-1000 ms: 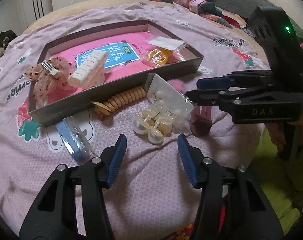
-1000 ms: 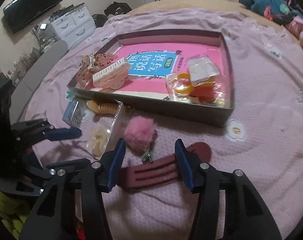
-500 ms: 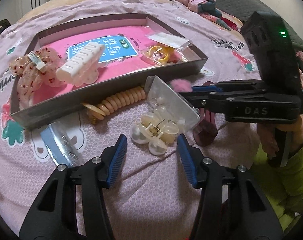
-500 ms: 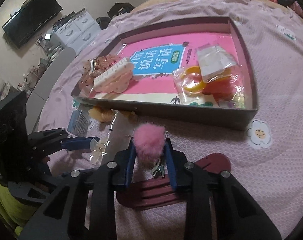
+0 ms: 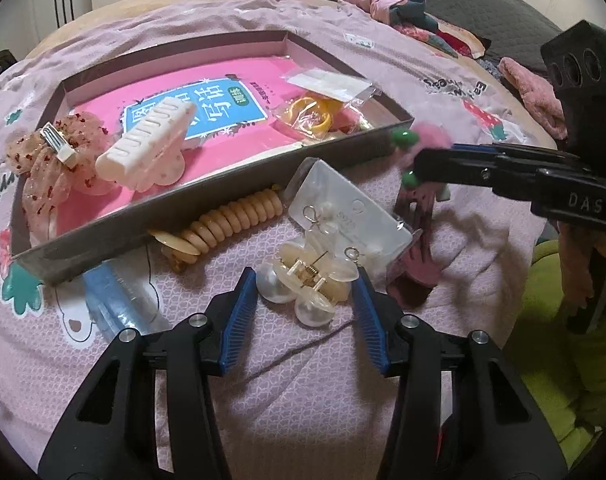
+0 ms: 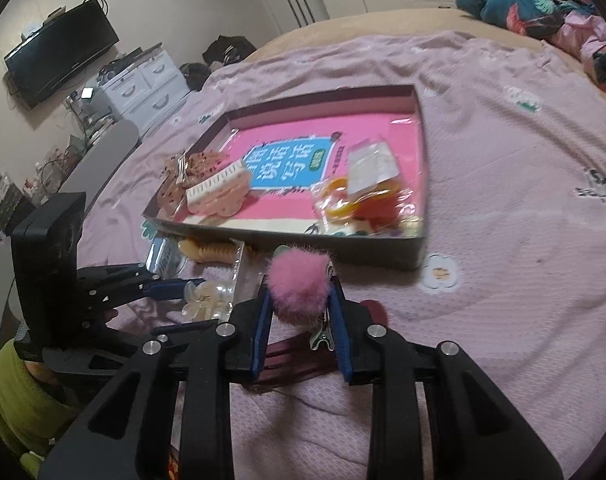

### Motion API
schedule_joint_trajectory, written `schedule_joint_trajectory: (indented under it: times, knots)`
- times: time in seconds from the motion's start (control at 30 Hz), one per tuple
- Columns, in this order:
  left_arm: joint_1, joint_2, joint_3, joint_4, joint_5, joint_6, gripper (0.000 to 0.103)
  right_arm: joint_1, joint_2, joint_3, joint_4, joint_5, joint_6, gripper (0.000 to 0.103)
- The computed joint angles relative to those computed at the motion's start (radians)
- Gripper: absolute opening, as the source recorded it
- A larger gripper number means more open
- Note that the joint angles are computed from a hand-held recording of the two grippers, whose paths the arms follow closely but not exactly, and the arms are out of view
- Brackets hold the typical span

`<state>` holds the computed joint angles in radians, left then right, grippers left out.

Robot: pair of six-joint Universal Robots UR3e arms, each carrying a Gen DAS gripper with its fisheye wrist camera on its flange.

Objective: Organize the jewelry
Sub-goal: 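Close the left tool on the pearl earrings card while the right lifts the pom-pom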

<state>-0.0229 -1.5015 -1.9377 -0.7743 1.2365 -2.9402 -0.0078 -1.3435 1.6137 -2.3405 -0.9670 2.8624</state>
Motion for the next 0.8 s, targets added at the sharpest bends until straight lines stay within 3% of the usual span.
schedule_joint_trajectory:
  times: [0.23,0.8]
  knots:
    - [0.045,0.095,-0.024,-0.027,-0.032,0.0,0.04,-0.023,-0.067,0.044,-0.028,0.001,0.001,0.026]
    - [0.309,0.368,-0.063,-0.189,-0.14,0.036,0.04,0.011,-0.127,0.03,-0.06,-0.011,0.014,0.026]
